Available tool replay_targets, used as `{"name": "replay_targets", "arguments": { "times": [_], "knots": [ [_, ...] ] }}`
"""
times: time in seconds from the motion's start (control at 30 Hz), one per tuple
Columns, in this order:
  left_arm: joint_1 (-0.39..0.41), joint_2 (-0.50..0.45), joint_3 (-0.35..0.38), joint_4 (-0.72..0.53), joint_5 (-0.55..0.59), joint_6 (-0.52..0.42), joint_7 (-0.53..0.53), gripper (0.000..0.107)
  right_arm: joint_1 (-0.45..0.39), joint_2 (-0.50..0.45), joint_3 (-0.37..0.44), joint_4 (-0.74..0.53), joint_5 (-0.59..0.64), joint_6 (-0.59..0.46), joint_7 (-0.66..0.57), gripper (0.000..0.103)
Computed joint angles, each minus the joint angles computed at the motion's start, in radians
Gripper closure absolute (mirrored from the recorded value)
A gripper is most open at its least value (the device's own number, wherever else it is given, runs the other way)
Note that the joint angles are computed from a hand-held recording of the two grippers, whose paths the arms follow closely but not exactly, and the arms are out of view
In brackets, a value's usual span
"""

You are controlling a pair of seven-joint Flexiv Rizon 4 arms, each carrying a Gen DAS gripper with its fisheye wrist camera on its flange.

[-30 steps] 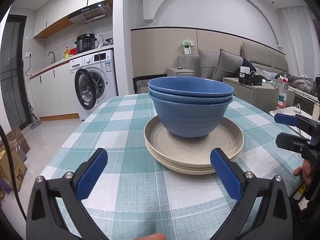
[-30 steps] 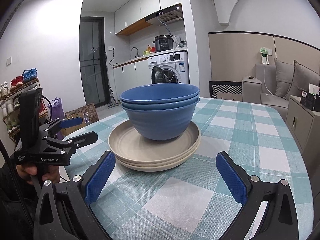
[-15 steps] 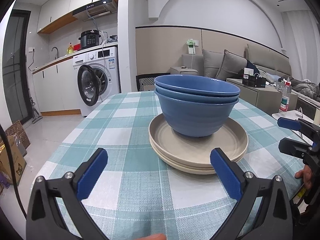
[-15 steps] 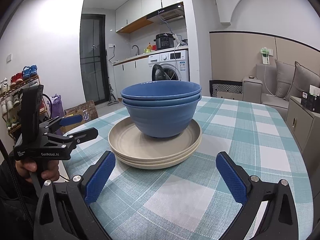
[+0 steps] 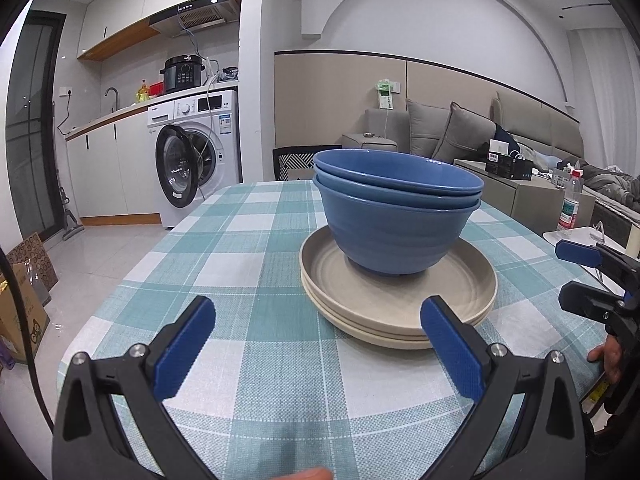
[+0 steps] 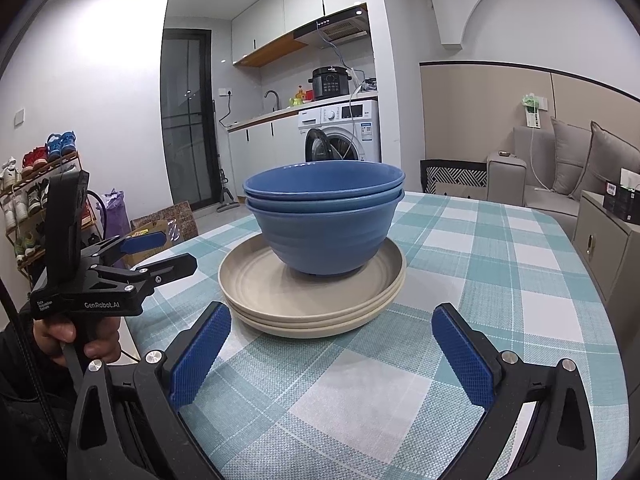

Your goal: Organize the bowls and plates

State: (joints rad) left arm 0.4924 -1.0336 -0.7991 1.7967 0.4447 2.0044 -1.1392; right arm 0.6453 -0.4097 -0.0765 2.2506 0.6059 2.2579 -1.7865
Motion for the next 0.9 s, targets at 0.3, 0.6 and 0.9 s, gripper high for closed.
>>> {"name": "replay_targets", "arguments": {
  "times": [0.3, 0.6, 0.9],
  "knots": [
    [-0.011, 0.004, 0.013, -0.003, -0.001, 0.004, -0.006, 0.004, -0.002, -0.001, 0.003, 0.0, 0.0, -0.001, 0.001, 0.001],
    [-0.015, 0.006, 0.021, -0.006, -0.004, 0.004, -0.012, 0.004, 0.0, -0.002, 0.003, 0.001, 0.001, -0.001, 0.002, 0.001],
    [-0.018, 0.007, 0.027, -0.007, -0.001, 0.006, -0.019, 0.004, 0.003, -0.002, 0.0, 0.0, 0.005, -0.001, 0.0, 0.001]
  ]
}}
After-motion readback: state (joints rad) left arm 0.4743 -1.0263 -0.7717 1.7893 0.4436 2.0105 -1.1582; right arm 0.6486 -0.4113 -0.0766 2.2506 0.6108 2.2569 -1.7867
